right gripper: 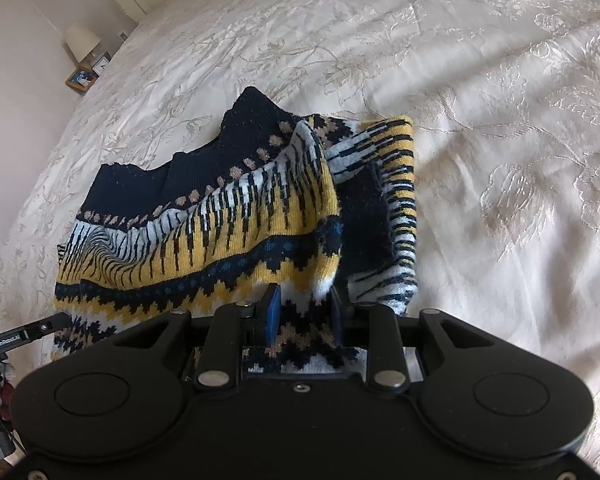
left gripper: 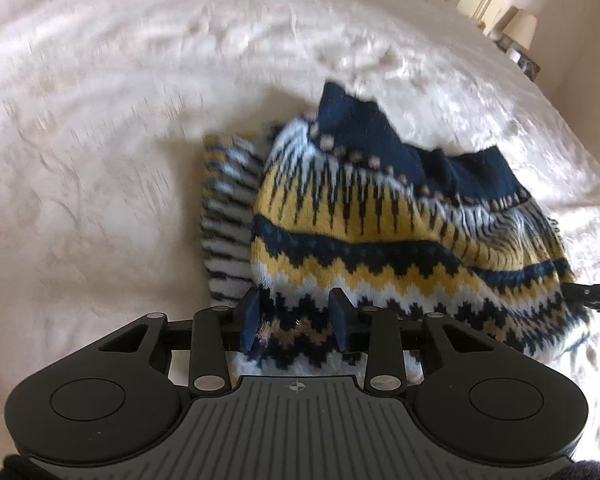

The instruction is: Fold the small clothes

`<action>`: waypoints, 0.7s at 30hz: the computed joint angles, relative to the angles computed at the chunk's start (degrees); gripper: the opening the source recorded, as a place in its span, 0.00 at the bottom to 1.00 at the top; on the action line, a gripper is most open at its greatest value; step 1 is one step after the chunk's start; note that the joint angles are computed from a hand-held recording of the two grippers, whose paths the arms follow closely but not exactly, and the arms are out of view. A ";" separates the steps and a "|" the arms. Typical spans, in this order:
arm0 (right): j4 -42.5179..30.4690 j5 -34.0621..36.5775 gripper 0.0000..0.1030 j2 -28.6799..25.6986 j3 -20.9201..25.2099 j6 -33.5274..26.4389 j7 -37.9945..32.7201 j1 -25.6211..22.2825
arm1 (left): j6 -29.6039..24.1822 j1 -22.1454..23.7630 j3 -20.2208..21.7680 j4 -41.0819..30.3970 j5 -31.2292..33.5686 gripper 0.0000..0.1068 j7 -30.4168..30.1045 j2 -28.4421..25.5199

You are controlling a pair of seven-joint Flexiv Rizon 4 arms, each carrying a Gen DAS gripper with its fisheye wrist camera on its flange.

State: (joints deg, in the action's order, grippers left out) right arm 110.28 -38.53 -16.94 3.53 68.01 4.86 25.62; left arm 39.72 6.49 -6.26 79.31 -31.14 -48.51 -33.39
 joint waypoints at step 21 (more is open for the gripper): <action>-2.64 6.02 0.25 2.11 2.90 -11.76 -5.28 -0.71 | -7.84 1.55 3.20 -3.97 3.28 0.07 -3.18 0.26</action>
State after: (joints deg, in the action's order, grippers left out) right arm 107.65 -32.51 -14.82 6.43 56.25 -0.42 24.91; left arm 31.88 8.05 -3.06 75.33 -27.87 -51.70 -33.13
